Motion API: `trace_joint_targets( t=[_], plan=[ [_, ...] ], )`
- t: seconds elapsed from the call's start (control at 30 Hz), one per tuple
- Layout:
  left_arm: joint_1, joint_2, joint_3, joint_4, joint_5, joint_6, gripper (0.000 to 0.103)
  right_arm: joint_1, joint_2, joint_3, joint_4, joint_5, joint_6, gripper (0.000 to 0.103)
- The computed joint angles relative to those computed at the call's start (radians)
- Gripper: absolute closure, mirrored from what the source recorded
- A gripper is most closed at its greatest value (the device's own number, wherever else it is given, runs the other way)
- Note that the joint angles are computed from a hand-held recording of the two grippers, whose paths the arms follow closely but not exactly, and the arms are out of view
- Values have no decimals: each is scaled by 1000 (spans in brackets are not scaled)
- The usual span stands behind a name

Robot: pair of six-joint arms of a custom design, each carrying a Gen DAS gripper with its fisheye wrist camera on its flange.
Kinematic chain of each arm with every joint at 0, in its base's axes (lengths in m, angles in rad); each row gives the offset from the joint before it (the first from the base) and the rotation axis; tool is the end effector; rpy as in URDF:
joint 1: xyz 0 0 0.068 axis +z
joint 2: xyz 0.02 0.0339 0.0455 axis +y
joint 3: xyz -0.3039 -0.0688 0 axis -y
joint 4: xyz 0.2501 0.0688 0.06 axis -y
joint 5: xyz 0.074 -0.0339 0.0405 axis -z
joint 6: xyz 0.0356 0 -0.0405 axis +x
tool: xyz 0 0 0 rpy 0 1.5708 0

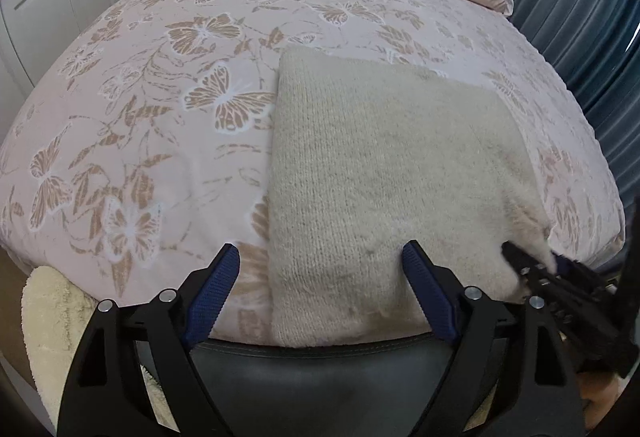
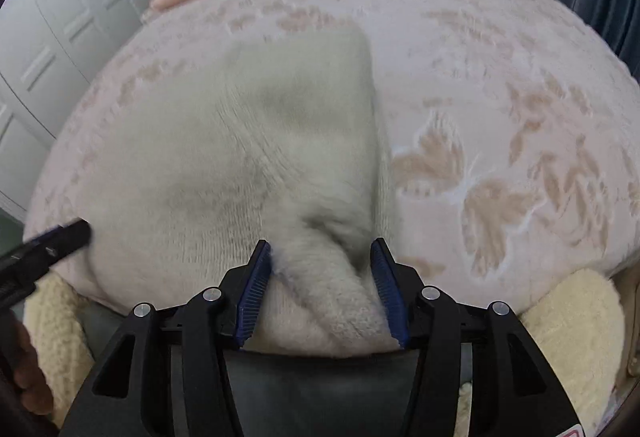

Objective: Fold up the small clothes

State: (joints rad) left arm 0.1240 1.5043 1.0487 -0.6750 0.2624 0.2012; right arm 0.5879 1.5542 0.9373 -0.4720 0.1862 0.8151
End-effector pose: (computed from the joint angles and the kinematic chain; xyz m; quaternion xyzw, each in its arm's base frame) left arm 0.2958 0.0276 0.2625 0.0659 0.9657 -0.0909 0.2343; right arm 0.2568 0.1632 0.2250 0.1316 0.9582 0.0844 0.2398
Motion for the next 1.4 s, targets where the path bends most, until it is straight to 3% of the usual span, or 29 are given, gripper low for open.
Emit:
trace_joint_targets(
  t=[0.1,0.17,0.23,0.3,0.43,0.5,0.8,1.4],
  plan=[
    [-12,-45,-35,13,-21,20,21,33,-67,43,-74,60,46,51],
    [-28,-80,-54,31,-46,22,14,74,-93,90,-138,145,76,47],
    [-40,-109,-69,52,-50,9,12,123,-95,134,-210,243,138,33],
    [-55,-131,-73,54,-64,-10,9,163,-102,147,-243,300,200,28],
    [-80,-187,-92,67,-93,-34,8,234,-63,194,-338,357,259,26],
    [-98,-215,-106,78,-128,-35,7,257,-33,225,-399,364,278,25],
    [-120,-275,-173,123,-227,-44,5,293,-10,243,-443,360,308,23],
    [-115,-270,-180,130,-256,-67,5,308,33,284,-483,362,314,23]
  ],
)
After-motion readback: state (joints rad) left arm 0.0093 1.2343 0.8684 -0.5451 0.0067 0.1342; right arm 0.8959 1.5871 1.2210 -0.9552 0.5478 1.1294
